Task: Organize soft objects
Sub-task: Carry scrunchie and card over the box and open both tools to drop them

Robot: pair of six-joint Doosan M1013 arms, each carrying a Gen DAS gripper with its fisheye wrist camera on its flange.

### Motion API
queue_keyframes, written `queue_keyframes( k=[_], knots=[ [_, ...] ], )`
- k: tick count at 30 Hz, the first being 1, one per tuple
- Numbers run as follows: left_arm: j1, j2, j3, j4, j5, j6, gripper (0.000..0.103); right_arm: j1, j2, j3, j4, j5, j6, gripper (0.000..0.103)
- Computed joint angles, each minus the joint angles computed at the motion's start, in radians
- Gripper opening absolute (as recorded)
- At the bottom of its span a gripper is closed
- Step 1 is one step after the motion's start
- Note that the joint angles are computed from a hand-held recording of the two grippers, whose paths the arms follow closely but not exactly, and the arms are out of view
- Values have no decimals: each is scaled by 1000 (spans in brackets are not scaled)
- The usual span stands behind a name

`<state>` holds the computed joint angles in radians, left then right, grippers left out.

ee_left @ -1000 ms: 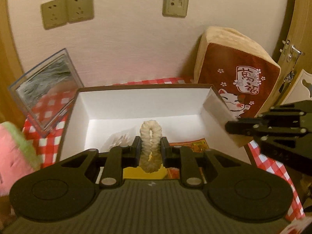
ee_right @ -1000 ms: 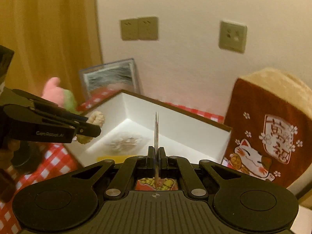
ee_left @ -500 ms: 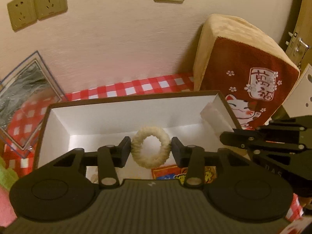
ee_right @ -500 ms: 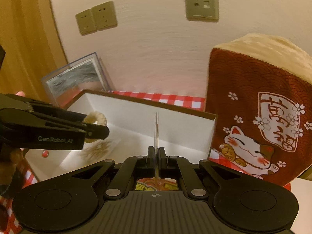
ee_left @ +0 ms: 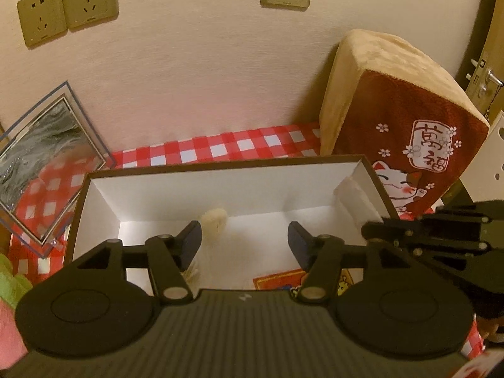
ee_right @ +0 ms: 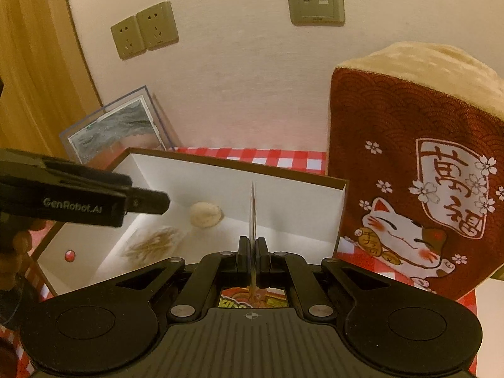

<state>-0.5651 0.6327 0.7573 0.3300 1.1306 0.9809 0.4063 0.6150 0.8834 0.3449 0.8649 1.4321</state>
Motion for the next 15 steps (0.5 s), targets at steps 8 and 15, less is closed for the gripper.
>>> queue_keyframes(
  k=[8, 15],
  knots=[
    [-9, -40, 57, 18, -16, -30, 58, 6, -31, 60, 5, -146, 10, 57],
    [-24, -104, 149, 43, -54, -84, 58, 2, -84, 142, 26, -241, 32, 75]
  ],
)
